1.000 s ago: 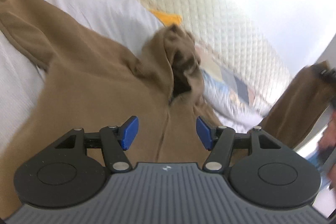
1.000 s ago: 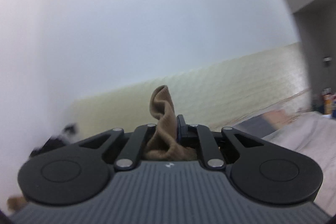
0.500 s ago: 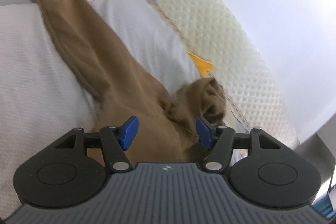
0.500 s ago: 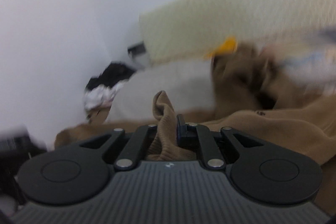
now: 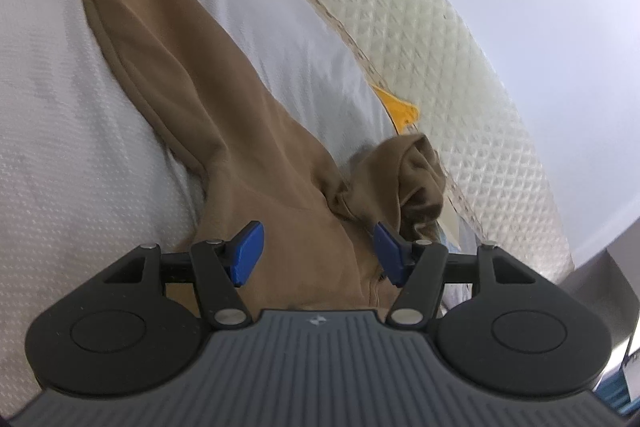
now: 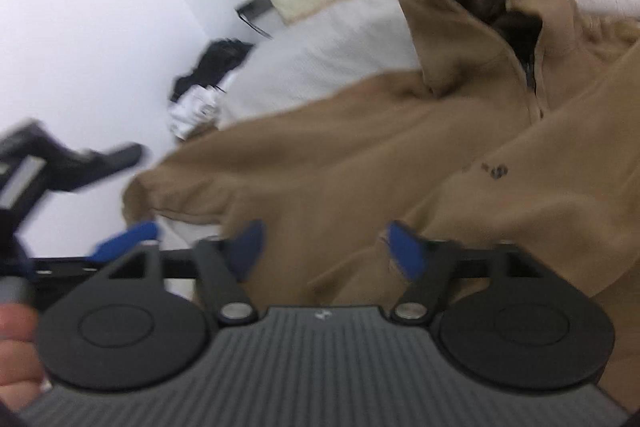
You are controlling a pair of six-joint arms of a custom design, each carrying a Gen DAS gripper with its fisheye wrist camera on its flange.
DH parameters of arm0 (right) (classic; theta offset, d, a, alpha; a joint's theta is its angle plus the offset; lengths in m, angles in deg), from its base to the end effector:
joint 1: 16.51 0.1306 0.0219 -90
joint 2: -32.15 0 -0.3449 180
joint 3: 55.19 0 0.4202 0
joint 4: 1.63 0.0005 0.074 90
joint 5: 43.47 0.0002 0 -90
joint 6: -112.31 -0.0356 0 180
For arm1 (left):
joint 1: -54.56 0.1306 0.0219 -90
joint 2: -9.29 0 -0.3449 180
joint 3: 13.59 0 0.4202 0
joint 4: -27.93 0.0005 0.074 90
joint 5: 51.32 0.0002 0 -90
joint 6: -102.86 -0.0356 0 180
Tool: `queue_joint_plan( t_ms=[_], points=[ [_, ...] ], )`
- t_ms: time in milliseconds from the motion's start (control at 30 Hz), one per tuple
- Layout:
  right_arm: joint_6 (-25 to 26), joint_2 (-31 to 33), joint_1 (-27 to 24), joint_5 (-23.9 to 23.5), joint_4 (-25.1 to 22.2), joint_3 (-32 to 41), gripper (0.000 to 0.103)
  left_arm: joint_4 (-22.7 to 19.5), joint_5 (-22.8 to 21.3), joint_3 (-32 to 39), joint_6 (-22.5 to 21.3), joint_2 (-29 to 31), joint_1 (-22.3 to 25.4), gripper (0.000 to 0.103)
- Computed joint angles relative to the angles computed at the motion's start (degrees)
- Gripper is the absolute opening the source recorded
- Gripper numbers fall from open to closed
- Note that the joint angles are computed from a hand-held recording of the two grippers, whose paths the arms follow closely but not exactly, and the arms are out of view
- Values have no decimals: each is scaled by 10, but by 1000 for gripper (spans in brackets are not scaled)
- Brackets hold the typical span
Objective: Fold large clothes
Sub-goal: 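Lift the sleeve with the right gripper and carry it across the hoodie body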
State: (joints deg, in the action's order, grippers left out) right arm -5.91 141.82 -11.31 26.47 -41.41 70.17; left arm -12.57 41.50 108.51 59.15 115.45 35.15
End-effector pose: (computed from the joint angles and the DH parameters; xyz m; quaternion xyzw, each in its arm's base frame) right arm 0.6368 0.0697 0.5250 0.0720 0.8286 0.2940 0.4710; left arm 0.5854 -0.2087 0.5316 -0.1826 0.8211 -0.3105 0.4427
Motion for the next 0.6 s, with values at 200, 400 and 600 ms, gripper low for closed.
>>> queue_joint_plan(
  t_ms=[200,400,600],
  points=[
    [33,-68,-44,-25,-8,-56,76,-32,-13,37,-50,19,-27,66],
    [59,-117,-106,30,-2,-98,76,-87,-26,114,-151,71,-79,66],
    [94,-111,-159,105,31,-91,75,-156,-36,239,-225,163,-124,66]
  ],
)
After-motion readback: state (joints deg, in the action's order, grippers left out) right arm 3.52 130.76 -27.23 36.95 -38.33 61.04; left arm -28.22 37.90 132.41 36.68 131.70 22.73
